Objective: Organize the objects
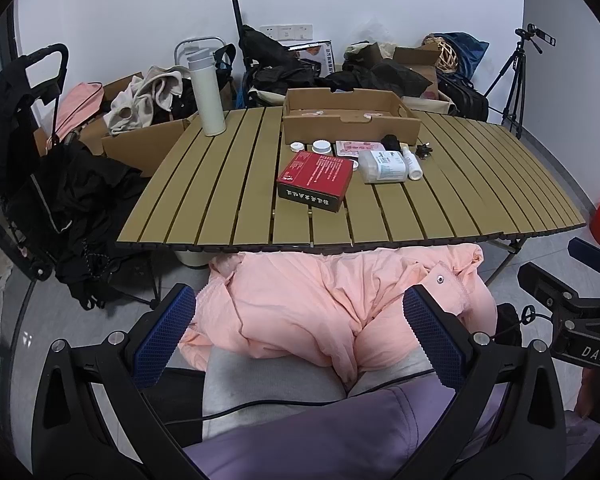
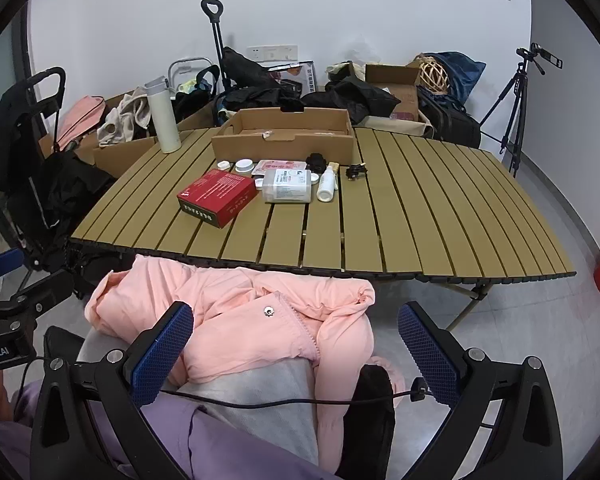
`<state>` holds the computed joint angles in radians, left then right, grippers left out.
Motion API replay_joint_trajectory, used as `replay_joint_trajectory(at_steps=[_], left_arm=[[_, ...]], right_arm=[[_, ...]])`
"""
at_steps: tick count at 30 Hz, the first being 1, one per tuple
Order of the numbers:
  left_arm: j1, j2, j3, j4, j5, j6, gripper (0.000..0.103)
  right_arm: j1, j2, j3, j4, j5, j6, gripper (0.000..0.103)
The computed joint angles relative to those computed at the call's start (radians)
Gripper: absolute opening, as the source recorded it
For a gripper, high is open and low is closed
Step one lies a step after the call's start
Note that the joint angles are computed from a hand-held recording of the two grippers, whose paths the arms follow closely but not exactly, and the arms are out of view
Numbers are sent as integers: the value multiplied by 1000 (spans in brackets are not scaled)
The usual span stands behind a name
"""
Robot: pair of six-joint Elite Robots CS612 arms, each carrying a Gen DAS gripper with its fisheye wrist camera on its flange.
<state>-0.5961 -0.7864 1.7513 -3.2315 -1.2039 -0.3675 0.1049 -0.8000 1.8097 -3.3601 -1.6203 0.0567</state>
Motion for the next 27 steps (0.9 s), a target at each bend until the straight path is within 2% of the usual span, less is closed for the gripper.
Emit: replay_joint_trajectory(at_steps=[27], left_arm=[[4,3,-3,17,-1,-6,103]], right_arm=[[-7,-1,-1,18,2,23,103]])
